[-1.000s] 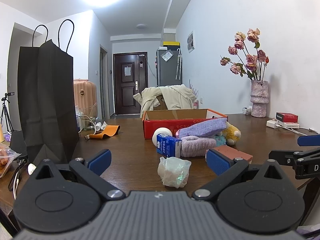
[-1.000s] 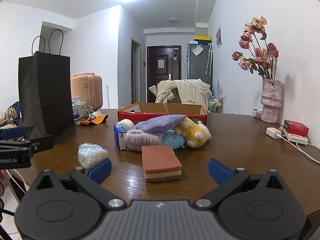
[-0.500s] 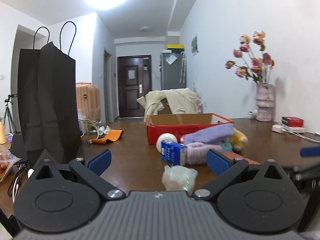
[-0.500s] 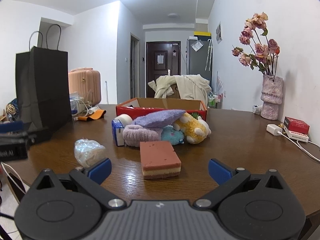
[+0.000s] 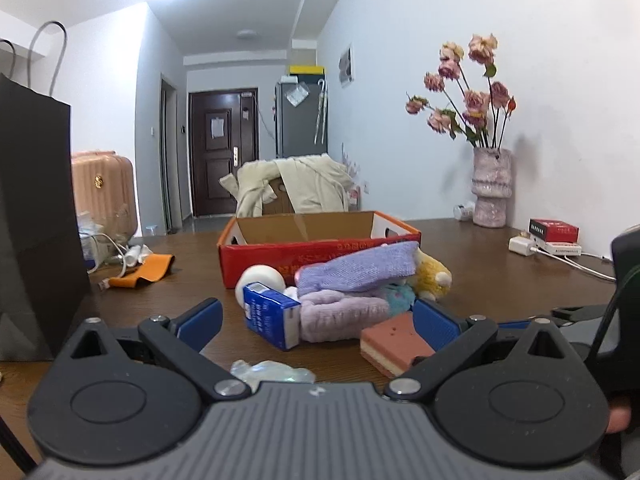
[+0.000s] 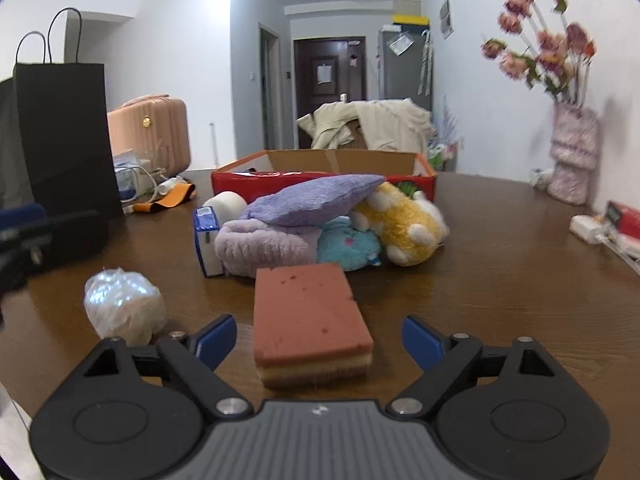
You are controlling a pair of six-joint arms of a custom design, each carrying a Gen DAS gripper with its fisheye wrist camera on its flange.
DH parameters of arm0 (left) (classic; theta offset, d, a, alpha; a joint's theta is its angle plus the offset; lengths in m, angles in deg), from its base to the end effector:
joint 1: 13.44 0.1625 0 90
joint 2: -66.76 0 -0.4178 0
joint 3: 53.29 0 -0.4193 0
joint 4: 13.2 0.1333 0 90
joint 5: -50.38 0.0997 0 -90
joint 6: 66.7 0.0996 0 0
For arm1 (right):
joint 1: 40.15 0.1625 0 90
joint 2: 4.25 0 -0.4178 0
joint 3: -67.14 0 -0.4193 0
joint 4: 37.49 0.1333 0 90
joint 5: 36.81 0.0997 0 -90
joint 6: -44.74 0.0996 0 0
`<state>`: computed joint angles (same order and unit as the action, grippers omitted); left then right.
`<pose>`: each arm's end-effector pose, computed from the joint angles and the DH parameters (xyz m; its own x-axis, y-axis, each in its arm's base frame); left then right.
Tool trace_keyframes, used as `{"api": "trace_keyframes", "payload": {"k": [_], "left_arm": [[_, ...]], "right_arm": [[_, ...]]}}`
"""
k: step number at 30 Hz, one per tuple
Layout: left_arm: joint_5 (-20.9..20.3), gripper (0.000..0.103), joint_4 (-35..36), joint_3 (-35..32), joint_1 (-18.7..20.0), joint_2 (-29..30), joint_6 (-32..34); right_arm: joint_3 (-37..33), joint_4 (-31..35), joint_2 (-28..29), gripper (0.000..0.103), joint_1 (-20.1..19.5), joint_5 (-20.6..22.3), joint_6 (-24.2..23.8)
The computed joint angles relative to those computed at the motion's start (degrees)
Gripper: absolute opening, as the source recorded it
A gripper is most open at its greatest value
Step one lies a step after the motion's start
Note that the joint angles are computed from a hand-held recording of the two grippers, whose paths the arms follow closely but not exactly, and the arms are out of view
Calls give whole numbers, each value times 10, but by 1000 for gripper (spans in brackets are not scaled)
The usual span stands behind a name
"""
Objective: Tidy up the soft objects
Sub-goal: 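Move the right gripper to the pink-and-cream sponge and close on it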
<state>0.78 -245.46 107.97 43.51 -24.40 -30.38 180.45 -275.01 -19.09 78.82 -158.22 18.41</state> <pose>0.0366 -0.3066 0.2576 -0.6864 0.0701 -0.7238 0.7120 0.2672 -0.6494 0.2997 -0.3732 -0.1256 -0.6993 -0.3162 0.6411 -0.7003 0.4833 -0.5254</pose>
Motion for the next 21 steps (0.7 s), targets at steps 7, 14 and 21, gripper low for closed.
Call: {"api": "trace_keyframes", "payload": {"k": [7, 14, 21], "left_arm": [[-4, 103, 60, -45, 12, 39, -39], [-36, 103, 171, -97, 34, 81, -109], [-56, 98, 271, -153, 63, 119, -210]], "right_arm": [[15, 65, -27, 68, -36, 61, -6], [83, 55, -101, 87, -86, 71, -90], [124, 69, -167, 71, -155, 166, 22]]}}
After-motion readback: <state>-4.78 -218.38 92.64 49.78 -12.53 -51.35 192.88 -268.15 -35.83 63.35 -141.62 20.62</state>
